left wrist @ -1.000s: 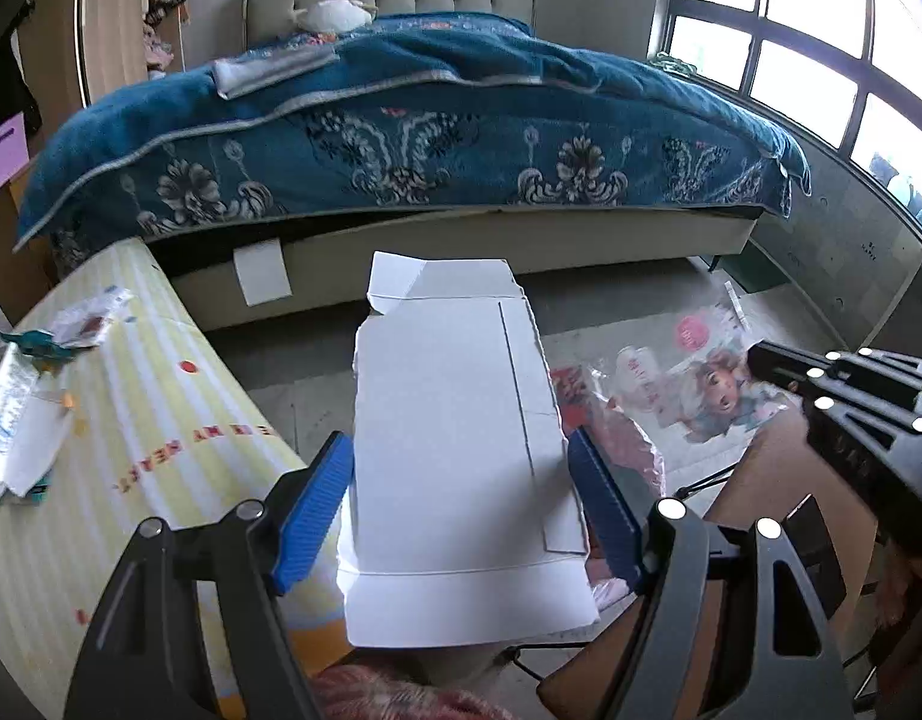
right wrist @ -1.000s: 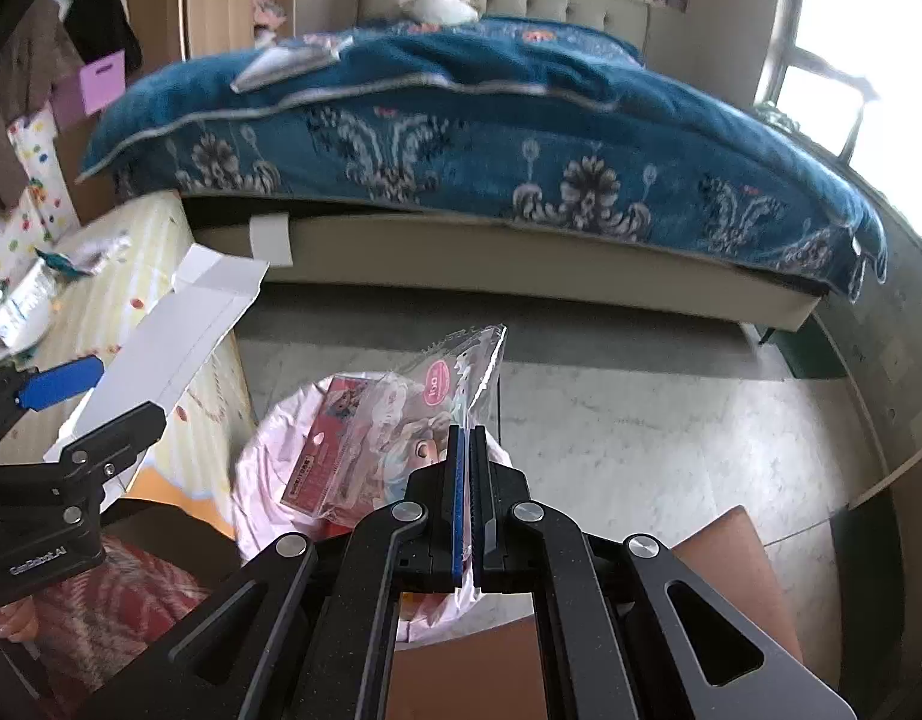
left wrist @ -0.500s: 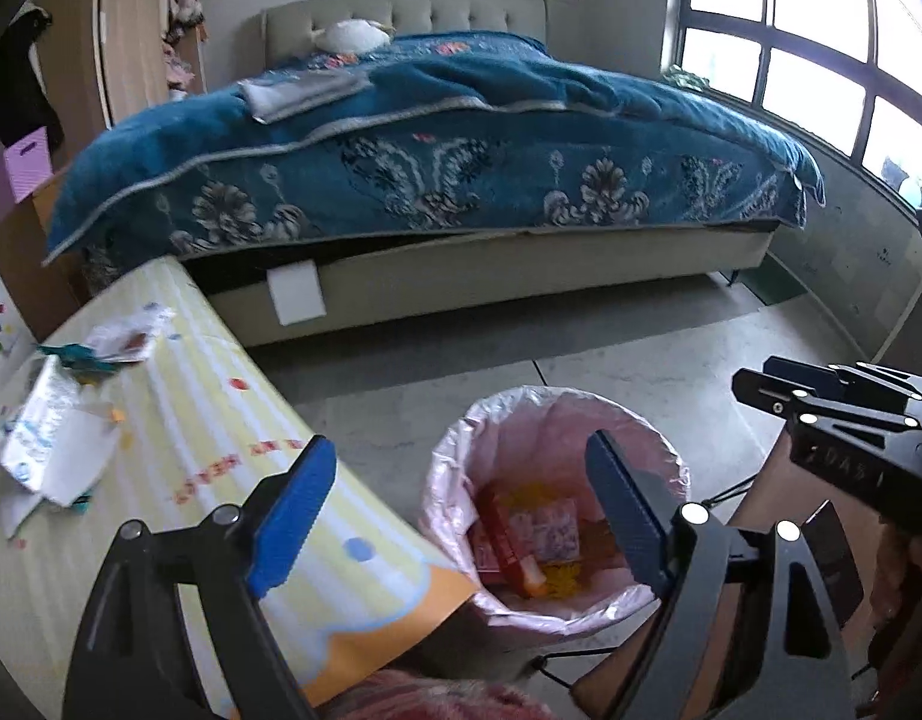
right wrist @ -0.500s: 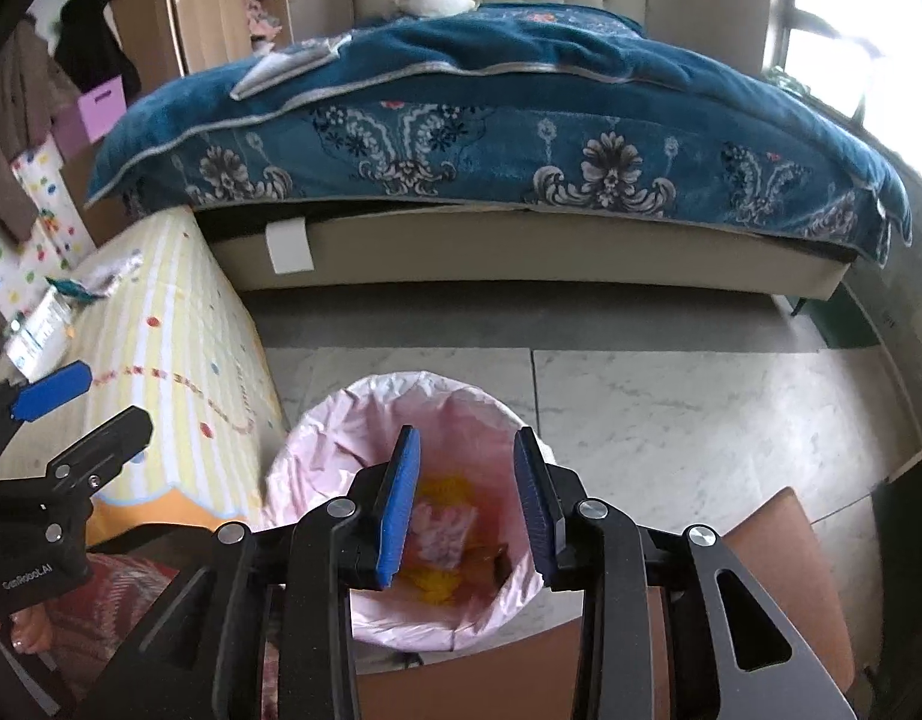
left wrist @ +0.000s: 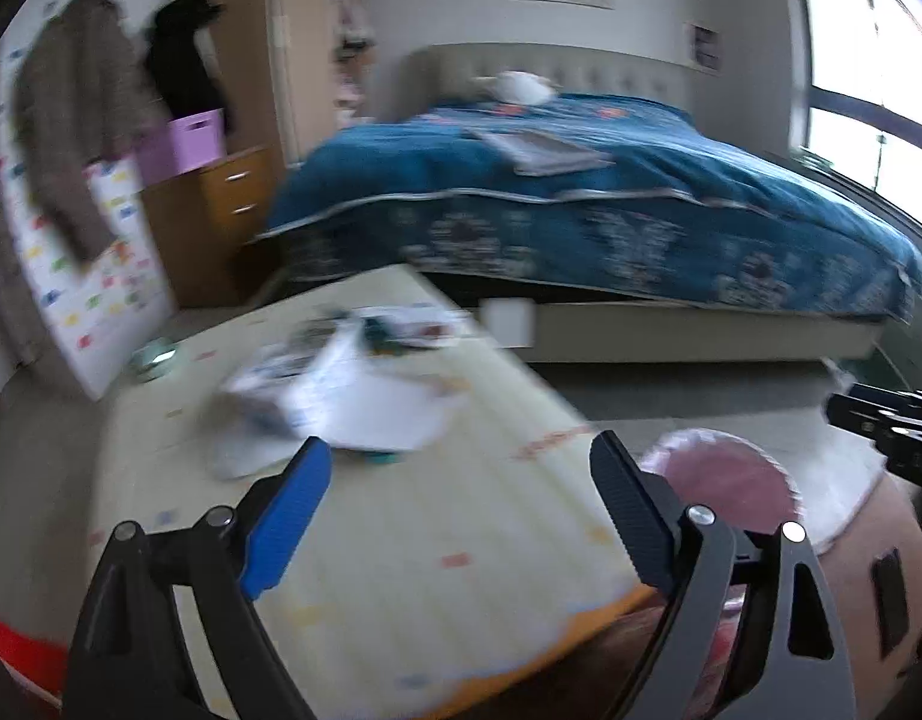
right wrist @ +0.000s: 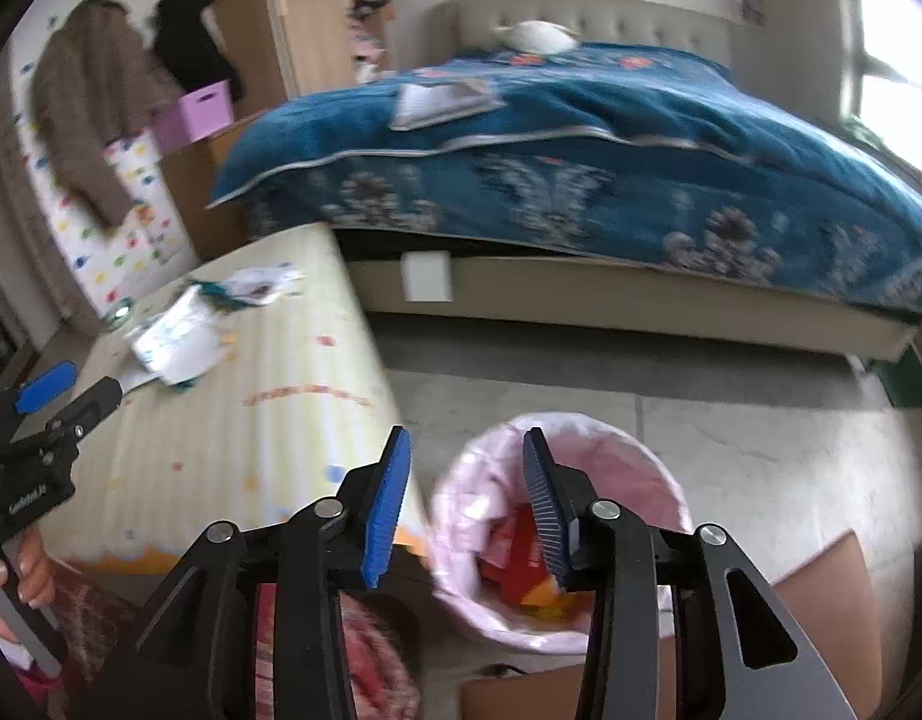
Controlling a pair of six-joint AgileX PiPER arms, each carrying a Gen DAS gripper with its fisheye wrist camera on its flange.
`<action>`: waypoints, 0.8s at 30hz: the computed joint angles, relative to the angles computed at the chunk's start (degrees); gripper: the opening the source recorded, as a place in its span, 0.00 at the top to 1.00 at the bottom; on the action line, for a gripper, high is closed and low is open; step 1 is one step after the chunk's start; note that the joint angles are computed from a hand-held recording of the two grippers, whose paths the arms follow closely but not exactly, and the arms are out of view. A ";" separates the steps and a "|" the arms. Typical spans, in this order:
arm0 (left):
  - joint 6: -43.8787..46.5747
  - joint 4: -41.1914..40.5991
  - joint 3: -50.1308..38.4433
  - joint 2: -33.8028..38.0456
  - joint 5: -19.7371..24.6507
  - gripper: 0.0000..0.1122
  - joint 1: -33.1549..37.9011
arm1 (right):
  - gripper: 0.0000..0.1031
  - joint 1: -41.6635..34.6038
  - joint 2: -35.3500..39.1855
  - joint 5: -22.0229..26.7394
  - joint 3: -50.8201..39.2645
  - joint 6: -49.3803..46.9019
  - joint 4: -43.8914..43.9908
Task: Collect trash
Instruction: 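Bring both open tools back over the table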
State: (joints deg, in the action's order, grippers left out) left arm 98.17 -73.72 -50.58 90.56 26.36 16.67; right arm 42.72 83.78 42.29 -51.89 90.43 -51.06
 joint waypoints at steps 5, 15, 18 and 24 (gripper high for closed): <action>-0.15 1.30 -6.28 4.15 0.66 0.20 10.65 | 0.50 2.69 7.24 0.09 -10.35 -5.83 2.35; -5.67 6.59 -17.28 13.37 -0.69 0.14 18.94 | 0.37 2.59 22.93 -0.95 -32.00 -22.28 12.72; -5.29 6.92 -19.30 15.11 -3.68 0.14 18.07 | 0.37 1.67 27.04 -0.55 -37.51 -26.82 16.09; -10.11 11.55 -26.10 18.98 -6.06 0.14 16.28 | 0.37 -1.05 33.59 -0.12 -46.19 -33.07 19.90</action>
State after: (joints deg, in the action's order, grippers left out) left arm 88.06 -62.16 -76.68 109.54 20.30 32.95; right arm 41.67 117.37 42.17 -98.09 57.36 -31.17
